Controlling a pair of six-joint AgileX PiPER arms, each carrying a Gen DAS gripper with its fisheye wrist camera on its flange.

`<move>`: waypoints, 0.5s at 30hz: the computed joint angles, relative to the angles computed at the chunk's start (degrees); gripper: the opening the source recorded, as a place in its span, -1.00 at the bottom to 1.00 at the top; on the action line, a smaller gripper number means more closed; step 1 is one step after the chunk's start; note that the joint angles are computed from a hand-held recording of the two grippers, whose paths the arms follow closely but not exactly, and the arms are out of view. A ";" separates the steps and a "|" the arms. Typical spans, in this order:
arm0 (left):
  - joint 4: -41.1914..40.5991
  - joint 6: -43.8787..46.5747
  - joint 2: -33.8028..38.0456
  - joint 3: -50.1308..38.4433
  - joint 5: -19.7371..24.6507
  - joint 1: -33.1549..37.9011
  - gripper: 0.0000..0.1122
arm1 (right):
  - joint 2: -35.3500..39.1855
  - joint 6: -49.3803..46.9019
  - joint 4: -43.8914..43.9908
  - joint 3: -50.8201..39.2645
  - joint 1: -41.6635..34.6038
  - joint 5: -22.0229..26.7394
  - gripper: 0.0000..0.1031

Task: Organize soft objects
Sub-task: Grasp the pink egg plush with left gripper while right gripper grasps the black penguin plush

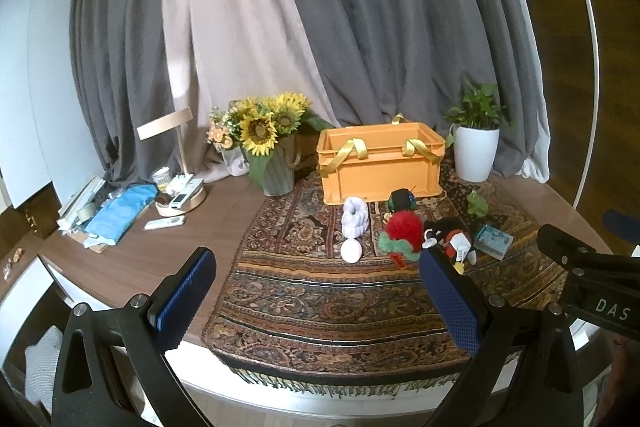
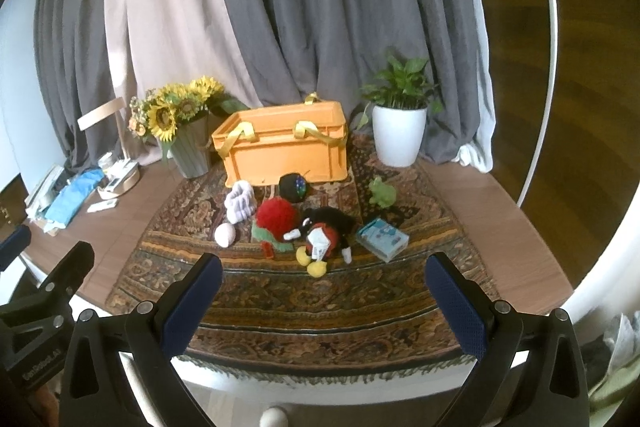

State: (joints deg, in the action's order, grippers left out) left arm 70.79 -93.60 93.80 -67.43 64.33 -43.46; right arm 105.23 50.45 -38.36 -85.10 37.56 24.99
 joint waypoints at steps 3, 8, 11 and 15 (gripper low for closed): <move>0.34 1.73 1.29 -0.61 -2.85 2.62 0.84 | 3.02 -2.48 2.56 -3.49 -0.19 1.47 0.98; 0.84 4.22 3.42 -1.81 -9.24 8.05 0.84 | 9.28 -6.36 6.91 -11.50 -0.46 4.21 0.98; -0.07 6.65 4.79 -2.95 -14.71 12.31 0.84 | 14.07 -9.43 10.80 -18.68 -0.86 7.20 0.95; -2.30 11.63 7.73 -5.59 -20.96 17.48 0.83 | 20.86 -10.71 12.00 -29.18 -0.65 12.40 0.91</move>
State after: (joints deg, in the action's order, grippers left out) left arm 68.49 -81.98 101.52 -73.02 43.37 -25.98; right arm 126.09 39.74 -26.36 -114.28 36.92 37.39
